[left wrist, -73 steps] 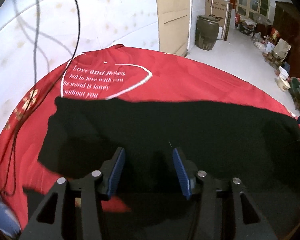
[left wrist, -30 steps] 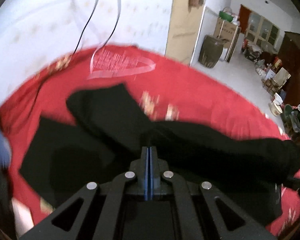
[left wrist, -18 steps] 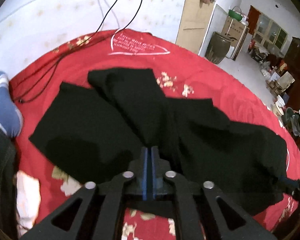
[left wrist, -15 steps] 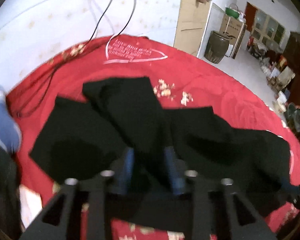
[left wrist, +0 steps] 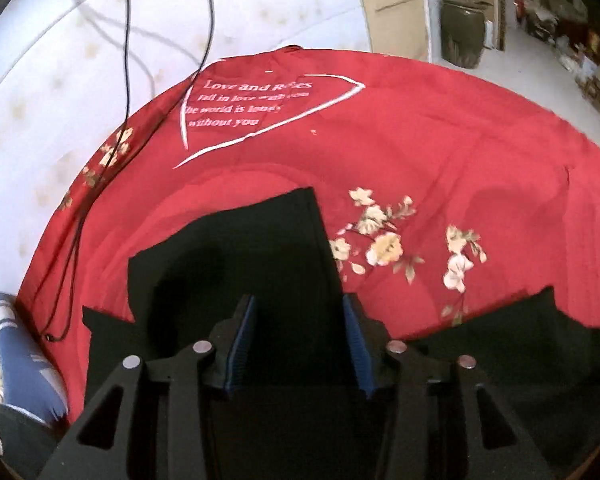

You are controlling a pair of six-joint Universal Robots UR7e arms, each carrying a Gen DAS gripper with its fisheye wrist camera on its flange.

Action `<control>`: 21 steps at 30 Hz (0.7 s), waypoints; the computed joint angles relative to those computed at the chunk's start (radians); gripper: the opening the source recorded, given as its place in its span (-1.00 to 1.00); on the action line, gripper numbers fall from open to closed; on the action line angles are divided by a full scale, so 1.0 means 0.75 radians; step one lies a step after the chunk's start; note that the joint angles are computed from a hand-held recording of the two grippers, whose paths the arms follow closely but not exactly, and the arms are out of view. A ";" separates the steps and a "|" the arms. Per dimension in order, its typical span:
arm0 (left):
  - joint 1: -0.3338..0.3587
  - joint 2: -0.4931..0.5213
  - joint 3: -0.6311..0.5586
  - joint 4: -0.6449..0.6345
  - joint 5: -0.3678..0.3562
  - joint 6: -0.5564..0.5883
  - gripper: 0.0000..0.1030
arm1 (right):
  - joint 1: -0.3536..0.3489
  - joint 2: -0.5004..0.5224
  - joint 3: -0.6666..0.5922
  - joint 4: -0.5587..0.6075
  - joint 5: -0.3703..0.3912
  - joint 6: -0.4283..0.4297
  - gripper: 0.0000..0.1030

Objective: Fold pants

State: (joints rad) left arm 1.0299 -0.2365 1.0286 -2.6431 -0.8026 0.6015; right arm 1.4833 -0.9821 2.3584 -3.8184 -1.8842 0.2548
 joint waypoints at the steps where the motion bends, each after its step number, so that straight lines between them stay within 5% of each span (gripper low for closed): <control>1: 0.000 -0.007 0.022 -0.029 0.003 0.029 -0.86 | -0.001 -0.002 0.005 -0.003 -0.001 0.003 -0.12; 3: -0.001 -0.016 0.052 -0.090 0.031 0.062 -0.88 | -0.005 0.000 0.003 0.001 0.013 0.010 -0.12; 11: 0.054 -0.418 0.436 -0.322 -0.205 -0.148 -0.88 | 0.007 0.008 0.018 -0.043 -0.039 0.013 -0.12; 15: 0.141 -0.528 0.500 -0.214 -0.226 -0.329 -0.88 | 0.034 0.004 0.019 -0.011 -0.102 0.041 -0.12; 19: 0.220 -0.557 0.502 -0.070 -0.277 -0.487 -0.87 | 0.076 -0.012 0.024 0.099 -0.199 0.210 -0.12; 21: 0.243 -0.558 0.502 -0.037 -0.309 -0.541 -0.86 | 0.084 -0.011 0.043 0.116 -0.226 0.321 0.08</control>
